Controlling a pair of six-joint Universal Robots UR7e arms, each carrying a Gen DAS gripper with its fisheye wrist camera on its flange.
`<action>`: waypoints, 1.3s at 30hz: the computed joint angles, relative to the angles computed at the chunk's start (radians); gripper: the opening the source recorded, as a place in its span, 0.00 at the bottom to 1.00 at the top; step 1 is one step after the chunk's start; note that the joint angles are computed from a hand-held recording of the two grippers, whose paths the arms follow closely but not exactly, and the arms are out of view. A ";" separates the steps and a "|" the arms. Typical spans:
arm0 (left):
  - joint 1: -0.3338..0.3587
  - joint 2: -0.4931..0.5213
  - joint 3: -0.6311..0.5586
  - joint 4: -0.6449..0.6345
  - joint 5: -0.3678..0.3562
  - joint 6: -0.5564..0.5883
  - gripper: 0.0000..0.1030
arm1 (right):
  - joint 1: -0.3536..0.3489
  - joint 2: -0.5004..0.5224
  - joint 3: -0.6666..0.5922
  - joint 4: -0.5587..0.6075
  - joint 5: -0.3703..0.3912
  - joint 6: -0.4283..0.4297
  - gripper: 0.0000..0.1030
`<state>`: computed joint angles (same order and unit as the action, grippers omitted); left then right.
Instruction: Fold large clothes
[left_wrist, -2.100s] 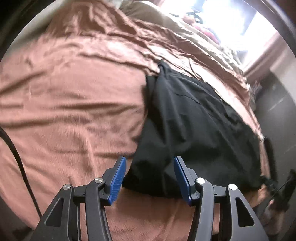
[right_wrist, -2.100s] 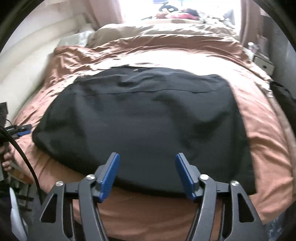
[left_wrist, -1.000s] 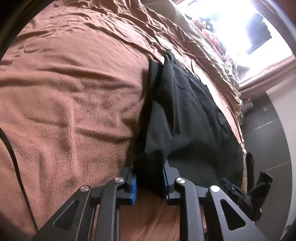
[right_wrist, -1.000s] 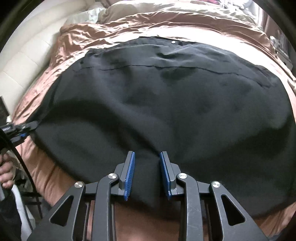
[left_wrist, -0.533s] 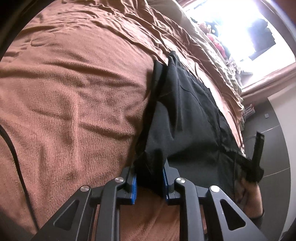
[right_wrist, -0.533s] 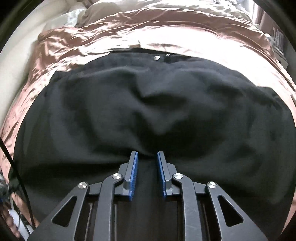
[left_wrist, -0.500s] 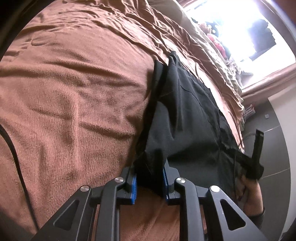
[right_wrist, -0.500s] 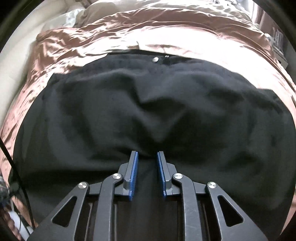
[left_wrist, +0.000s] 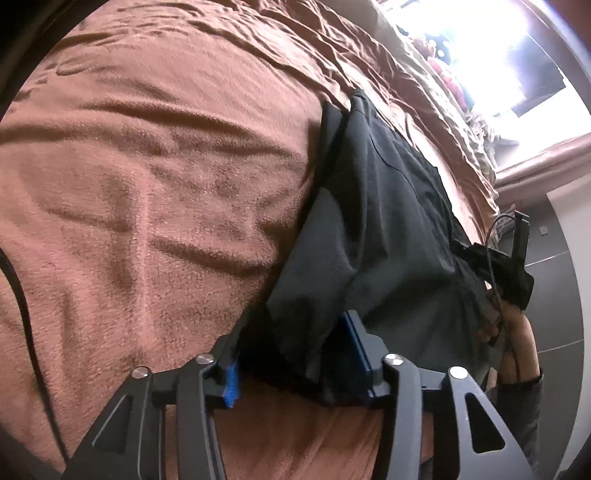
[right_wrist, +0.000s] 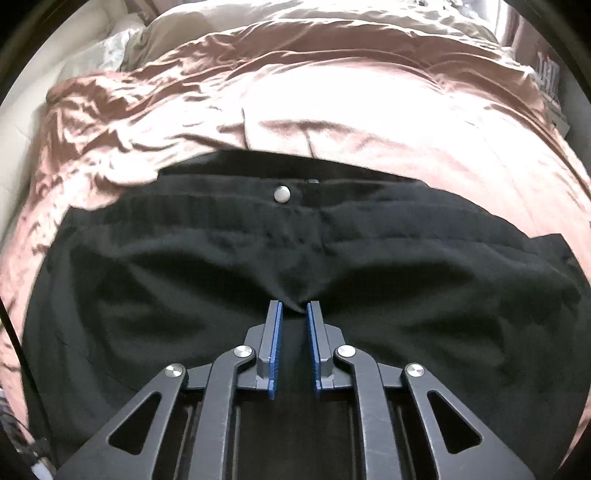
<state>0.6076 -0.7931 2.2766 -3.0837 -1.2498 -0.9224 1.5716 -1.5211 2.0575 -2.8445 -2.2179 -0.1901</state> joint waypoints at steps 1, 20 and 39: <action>0.004 0.003 -0.001 -0.009 -0.009 0.005 0.53 | -0.001 -0.011 -0.001 0.029 0.018 0.014 0.10; -0.071 -0.038 0.029 -0.135 0.017 0.010 0.17 | 0.035 -0.401 0.302 0.177 0.153 -0.038 0.26; -0.157 -0.032 -0.096 -0.178 -0.060 0.144 0.14 | -0.050 -0.710 0.520 0.191 0.270 -0.020 0.19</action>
